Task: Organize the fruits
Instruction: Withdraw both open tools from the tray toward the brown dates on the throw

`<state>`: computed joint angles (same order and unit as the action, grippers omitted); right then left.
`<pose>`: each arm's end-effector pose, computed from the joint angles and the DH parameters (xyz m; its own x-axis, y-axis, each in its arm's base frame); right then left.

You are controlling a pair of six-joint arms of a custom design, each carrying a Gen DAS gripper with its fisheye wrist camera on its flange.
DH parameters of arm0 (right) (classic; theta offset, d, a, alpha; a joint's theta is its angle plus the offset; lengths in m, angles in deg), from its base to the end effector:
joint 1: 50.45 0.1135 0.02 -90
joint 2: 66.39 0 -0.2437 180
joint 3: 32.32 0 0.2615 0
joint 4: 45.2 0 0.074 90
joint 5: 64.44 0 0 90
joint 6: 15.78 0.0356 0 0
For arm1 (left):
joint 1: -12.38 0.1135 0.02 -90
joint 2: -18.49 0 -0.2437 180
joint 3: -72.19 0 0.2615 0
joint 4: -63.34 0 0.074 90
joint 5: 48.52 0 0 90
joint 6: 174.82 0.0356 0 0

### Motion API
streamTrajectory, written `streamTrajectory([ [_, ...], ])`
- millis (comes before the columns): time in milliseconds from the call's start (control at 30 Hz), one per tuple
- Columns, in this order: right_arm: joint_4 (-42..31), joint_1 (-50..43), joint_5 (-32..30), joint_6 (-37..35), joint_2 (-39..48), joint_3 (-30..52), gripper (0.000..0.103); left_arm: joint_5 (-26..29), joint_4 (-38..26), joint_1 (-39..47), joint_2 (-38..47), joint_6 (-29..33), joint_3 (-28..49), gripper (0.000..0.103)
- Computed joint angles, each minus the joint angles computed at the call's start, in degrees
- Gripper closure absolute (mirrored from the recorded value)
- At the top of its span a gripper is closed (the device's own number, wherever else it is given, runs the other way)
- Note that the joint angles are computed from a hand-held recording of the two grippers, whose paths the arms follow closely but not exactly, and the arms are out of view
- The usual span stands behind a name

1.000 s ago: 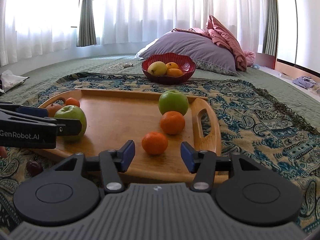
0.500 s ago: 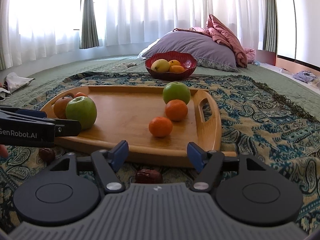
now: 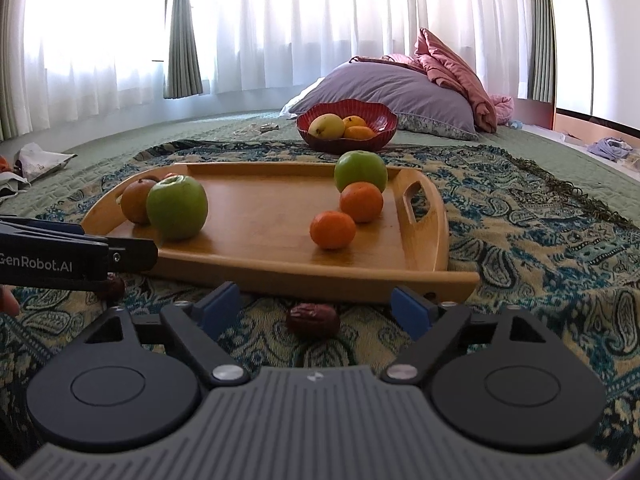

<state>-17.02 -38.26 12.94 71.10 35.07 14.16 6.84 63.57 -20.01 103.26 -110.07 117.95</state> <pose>0.3068 0.0742 0.0892 -0.4185 -0.1447 -0.8966 -0.4201 0.9061 0.0498 0.2485 -0.1337 0.1269 -0.5067 -0.0942 -0.8569 -0.1654 0.9862 -0.0105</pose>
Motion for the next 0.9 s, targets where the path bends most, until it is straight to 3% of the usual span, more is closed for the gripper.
streamTrajectory([
  [233, 0.7, 0.6, 0.5, -1.2, 0.7, -0.3, 0.002, -1.1, 0.1, -0.7, 1.1, -1.4, -0.8, 0.006],
  [533, -0.2, 1.5, 1.5, -2.6, 1.7, 0.4, 0.002, -0.8, 0.1, -0.4, 2.0, -2.9, -1.5, 0.007],
  [900, -0.6, 2.0, 2.4, -2.6, 2.8, 1.1, 0.002, 0.3, 0.5, -0.4, 2.8, -4.7, -2.0, 0.037],
])
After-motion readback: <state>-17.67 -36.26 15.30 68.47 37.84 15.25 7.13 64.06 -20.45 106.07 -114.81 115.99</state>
